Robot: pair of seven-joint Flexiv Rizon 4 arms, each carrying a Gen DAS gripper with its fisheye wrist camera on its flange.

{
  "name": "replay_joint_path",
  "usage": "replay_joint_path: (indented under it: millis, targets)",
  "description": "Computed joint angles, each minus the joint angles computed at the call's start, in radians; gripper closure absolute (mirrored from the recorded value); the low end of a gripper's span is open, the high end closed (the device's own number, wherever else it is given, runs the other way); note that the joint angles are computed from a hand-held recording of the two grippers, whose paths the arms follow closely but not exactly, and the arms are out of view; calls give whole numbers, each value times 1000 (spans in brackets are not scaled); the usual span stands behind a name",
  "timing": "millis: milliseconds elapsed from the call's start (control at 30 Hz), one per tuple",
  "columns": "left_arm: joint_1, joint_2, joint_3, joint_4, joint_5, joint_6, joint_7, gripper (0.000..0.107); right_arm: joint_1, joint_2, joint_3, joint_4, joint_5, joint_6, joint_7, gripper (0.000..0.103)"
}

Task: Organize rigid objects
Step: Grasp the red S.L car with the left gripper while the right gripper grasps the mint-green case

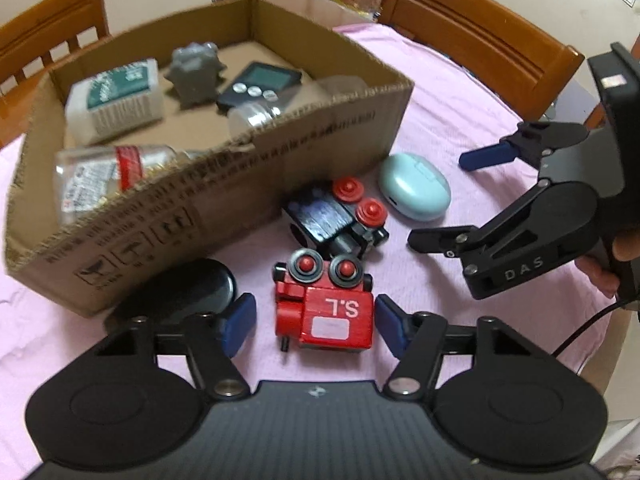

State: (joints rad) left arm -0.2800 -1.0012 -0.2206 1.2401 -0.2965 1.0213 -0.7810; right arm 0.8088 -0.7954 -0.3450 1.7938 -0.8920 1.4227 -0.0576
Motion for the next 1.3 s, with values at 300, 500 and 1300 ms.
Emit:
replay_joint_path:
  millis: [300,500,1300]
  targets:
    - [11,39,2,78,-4,55,-13,55,20,-1,-19,4,-9,8,17,0]
    - [24,80,34,147,-1,95,-98,55,-9,-26,20,-45,6,18,-63,0]
    - [47,84,22,174,35,159,-142,54,61,-25,-37,-60,119,-40,-82,45]
